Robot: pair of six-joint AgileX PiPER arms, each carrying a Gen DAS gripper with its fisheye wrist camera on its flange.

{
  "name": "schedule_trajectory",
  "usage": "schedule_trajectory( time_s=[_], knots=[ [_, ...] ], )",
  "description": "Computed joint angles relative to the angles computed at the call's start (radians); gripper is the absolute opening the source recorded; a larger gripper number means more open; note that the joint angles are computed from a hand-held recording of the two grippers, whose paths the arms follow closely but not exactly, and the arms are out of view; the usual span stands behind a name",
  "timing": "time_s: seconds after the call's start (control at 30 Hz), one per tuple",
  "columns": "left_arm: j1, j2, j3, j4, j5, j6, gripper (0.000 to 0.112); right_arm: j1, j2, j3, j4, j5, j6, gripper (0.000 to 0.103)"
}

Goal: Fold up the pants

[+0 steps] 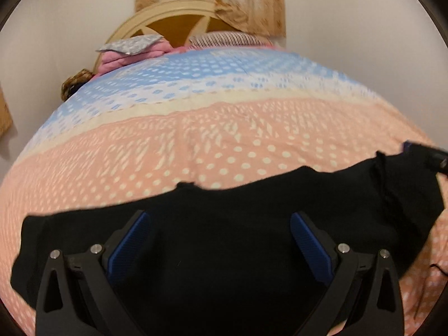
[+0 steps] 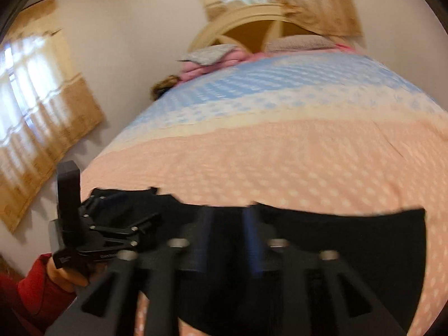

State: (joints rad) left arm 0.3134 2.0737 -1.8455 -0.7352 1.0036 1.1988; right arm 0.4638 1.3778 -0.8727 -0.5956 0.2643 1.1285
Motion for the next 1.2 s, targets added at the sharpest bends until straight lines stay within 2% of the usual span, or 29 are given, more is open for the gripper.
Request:
schedule_trajectory(
  time_s=[0.07,0.1,0.13,0.17,0.2,0.23,0.33,0.4,0.43,0.47,0.5,0.53,0.6,0.67,0.73,0.77,0.8,0.83,0.9,0.97,1.0,1.13,1.2],
  knots=[
    [0.028,-0.01,0.029,-0.022,0.005,0.041,0.103,0.02,0.077,-0.056,0.191,-0.061,-0.2,0.043],
    [0.028,-0.017,0.06,0.0,-0.038,0.051,0.103,0.041,0.133,-0.103,0.291,-0.052,-0.3,0.043],
    [0.021,-0.014,0.071,0.036,-0.071,0.039,0.103,0.059,0.209,-0.182,0.37,-0.003,-0.395,0.043],
    [0.023,0.009,0.063,0.091,-0.08,0.002,0.103,0.066,0.3,-0.282,0.409,0.086,-0.451,0.043],
    [0.036,0.031,0.04,0.106,-0.05,-0.029,0.103,0.057,0.398,-0.373,0.419,0.146,-0.466,0.043],
    [0.059,0.039,0.031,0.081,-0.018,-0.031,0.103,0.044,0.457,-0.43,0.433,0.167,-0.442,0.043],
    [0.09,-0.012,0.131,0.023,-0.065,0.126,0.103,-0.01,0.502,-0.471,0.47,0.094,-0.35,0.043],
    [0.115,0.005,0.087,0.026,0.001,0.125,0.103,-0.029,0.504,-0.463,0.42,0.049,-0.283,0.043],
    [0.128,0.032,0.027,0.037,0.063,0.087,0.103,-0.036,0.475,-0.413,0.403,-0.016,-0.224,0.043],
    [0.14,0.055,-0.023,0.039,0.104,0.06,0.103,-0.032,0.443,-0.349,0.345,-0.102,-0.125,0.043],
    [0.148,0.068,-0.054,0.037,0.126,0.042,0.103,-0.025,0.399,-0.296,0.248,-0.148,-0.025,0.043],
    [0.15,0.072,-0.066,0.03,0.131,0.031,0.103,-0.014,0.357,-0.26,0.148,-0.154,0.048,0.043],
    [0.169,0.086,-0.101,-0.021,0.134,0.033,0.103,0.062,0.277,-0.227,-0.052,-0.065,0.153,0.043],
    [0.164,0.095,-0.107,-0.035,0.091,0.026,0.103,0.151,0.24,-0.168,-0.215,-0.041,0.28,0.043],
    [0.147,0.124,-0.145,0.032,0.067,-0.033,0.103,0.221,0.286,-0.144,-0.276,-0.026,0.368,0.043],
    [0.144,0.138,-0.16,0.052,0.063,-0.05,0.103,0.254,0.322,-0.129,-0.342,-0.017,0.468,0.044],
    [0.147,0.157,-0.185,0.076,0.066,-0.071,0.103,0.291,0.318,-0.128,-0.42,0.032,0.533,0.045],
    [0.151,0.16,-0.188,0.077,0.066,-0.073,0.103,0.33,0.319,-0.138,-0.458,0.085,0.559,0.046],
    [0.17,0.167,-0.213,0.057,0.079,-0.076,0.103,0.346,0.337,-0.171,-0.415,0.102,0.491,0.047],
    [0.178,0.177,-0.248,0.044,0.096,-0.088,0.103,0.328,0.29,-0.156,-0.419,0.034,0.503,0.047],
    [0.183,0.174,-0.248,0.031,0.095,-0.082,0.103,0.332,0.254,-0.134,-0.476,0.041,0.569,0.047],
    [0.17,0.164,-0.225,0.011,0.093,-0.069,0.103,0.343,0.14,-0.076,-0.68,0.273,0.787,0.047],
    [0.171,0.159,-0.219,0.004,0.109,-0.056,0.103,0.292,0.084,-0.026,-0.667,0.319,0.823,0.047]
  ],
)
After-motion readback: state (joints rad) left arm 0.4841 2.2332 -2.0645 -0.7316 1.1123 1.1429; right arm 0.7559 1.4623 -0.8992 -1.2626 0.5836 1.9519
